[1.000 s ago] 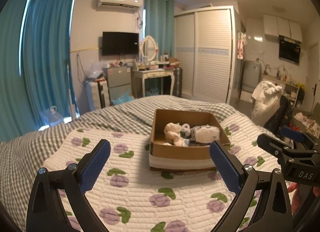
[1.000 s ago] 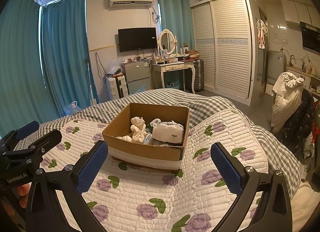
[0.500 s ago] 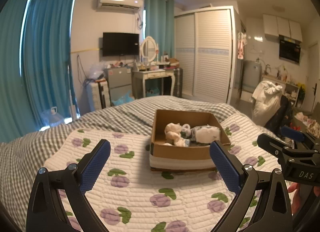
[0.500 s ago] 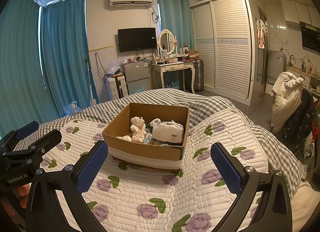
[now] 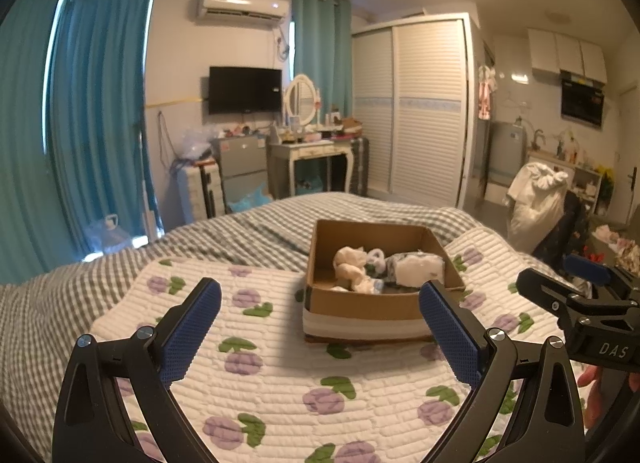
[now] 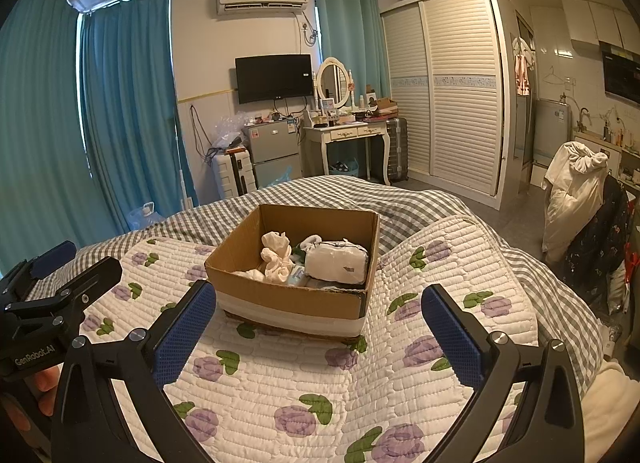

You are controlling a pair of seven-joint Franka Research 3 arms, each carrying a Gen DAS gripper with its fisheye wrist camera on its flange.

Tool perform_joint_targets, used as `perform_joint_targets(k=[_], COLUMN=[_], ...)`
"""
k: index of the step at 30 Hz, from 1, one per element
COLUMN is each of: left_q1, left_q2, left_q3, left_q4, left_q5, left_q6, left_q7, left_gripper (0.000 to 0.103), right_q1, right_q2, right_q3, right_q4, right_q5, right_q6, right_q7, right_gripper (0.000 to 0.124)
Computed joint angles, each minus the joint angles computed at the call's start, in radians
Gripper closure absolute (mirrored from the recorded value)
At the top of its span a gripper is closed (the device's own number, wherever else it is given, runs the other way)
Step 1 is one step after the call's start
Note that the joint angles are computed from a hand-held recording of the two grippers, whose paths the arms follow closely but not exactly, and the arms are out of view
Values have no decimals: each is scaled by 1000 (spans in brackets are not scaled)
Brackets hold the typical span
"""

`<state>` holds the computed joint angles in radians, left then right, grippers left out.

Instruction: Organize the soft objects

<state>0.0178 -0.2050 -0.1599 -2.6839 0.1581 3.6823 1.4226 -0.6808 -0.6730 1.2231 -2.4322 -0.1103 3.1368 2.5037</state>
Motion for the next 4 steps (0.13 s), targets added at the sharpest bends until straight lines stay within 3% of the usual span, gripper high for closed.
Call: perform_joint_targets(k=[4], left_q1=[3], left_q2=[2], left_q3=[-9], left_q4=[-3], left_q5=[-22], left_q6=[3], left_q7=[18], left_gripper=[2], right_q1=[0], right_q2=[0], right_q3=[0], right_q4=[0], right_q5=[-1], right_q6=[0], right_q7=[0], right_gripper=[21])
